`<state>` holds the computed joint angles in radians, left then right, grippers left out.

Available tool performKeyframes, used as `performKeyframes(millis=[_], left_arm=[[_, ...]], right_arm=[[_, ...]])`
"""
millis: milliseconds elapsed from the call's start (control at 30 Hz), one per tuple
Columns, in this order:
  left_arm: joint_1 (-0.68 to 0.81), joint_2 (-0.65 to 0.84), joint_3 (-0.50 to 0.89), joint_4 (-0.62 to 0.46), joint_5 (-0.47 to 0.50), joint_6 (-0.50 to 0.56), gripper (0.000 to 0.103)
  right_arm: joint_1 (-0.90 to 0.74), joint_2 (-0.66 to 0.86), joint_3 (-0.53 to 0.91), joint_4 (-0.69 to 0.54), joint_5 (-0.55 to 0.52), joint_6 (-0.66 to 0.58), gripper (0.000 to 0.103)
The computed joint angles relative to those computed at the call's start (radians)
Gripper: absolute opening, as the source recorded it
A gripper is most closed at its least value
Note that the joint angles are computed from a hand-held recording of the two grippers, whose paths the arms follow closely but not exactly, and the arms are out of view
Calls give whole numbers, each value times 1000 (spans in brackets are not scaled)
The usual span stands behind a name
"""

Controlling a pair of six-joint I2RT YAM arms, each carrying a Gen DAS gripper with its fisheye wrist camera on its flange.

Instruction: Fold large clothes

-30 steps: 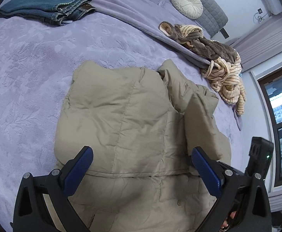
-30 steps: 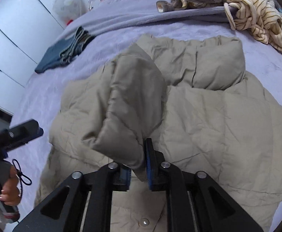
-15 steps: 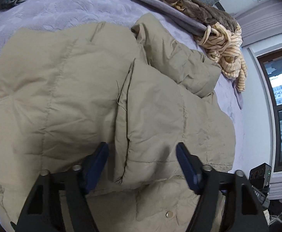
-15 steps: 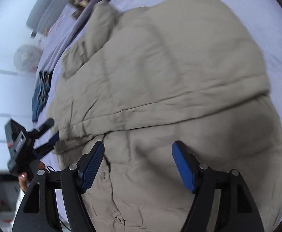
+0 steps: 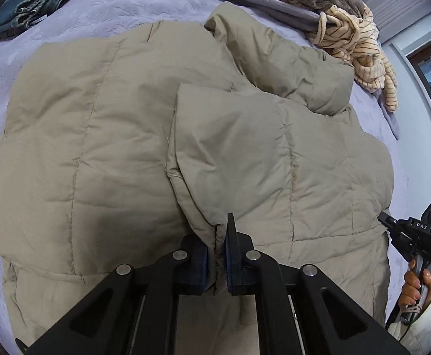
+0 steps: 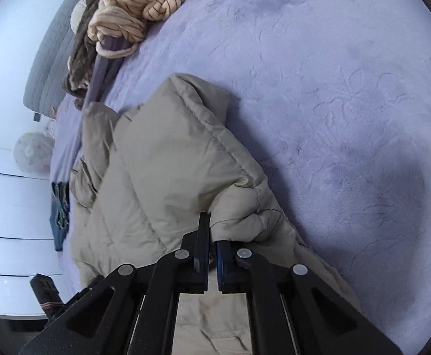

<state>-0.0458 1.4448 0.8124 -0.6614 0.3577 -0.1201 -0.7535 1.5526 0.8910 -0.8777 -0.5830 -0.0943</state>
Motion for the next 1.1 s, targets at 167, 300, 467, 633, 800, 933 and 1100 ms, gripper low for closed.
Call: performKeyframes(millis=[167,300,467,633,800,933,1100], left_arm=[[7,-32,45,-13,-182,-4,11],[98,-85,75,-71,-178,67,11],[113,-119,122,-113,-86,113,11],[-46,-38,134,-54,-135,68,11],[-115,84,103,91,-245,-14,11],[-108,157,111,145,-227,-35,11],[-109,162,100,162,-228,-13,11]], right_arm=[[-57,19,7,-24,-25,-36,5],[-115,7,84,-224,19,-178,35],[-209,-164,121,-352,17,-416,30],[-53,-143,129,-147,73,-254,7],[113,-39,105,67,167,-115,7],[142,75,90,185,216,-46,2],[124,117,82,226,202,-55,1]])
